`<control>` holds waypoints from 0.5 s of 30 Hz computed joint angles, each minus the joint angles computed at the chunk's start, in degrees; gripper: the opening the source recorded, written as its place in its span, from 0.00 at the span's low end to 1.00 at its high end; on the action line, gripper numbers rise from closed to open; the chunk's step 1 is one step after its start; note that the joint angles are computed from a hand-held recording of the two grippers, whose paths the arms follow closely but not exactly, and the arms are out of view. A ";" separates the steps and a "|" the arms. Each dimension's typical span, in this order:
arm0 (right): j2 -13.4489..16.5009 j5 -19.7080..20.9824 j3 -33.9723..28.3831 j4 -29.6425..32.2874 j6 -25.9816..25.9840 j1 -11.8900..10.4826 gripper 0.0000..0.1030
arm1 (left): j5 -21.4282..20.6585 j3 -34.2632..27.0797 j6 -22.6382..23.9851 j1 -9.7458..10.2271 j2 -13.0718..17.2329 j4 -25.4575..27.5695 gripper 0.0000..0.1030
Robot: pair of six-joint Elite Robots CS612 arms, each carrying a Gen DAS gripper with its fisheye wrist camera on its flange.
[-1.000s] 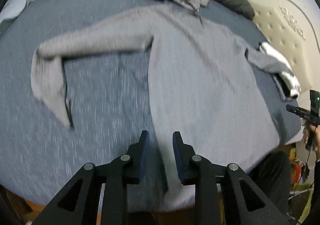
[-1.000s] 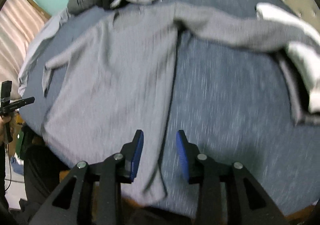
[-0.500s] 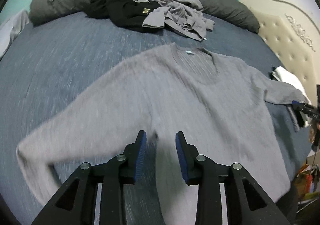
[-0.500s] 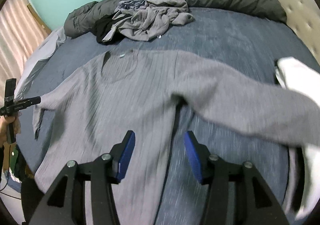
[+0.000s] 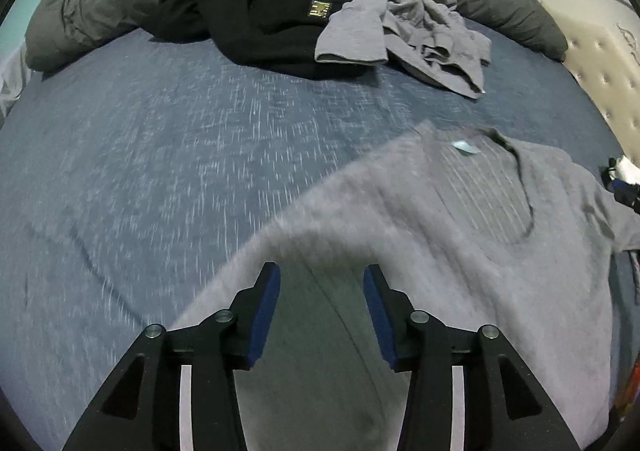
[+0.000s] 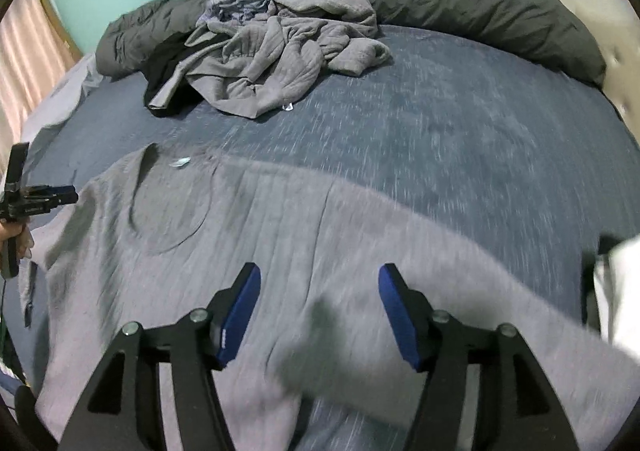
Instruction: Fold clothes
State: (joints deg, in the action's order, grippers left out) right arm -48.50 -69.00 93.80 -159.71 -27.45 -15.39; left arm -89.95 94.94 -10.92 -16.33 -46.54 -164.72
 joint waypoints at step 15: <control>8.57 -11.34 -12.04 4.62 -7.88 4.97 0.62 | -1.51 -6.84 4.65 0.75 5.33 2.49 0.54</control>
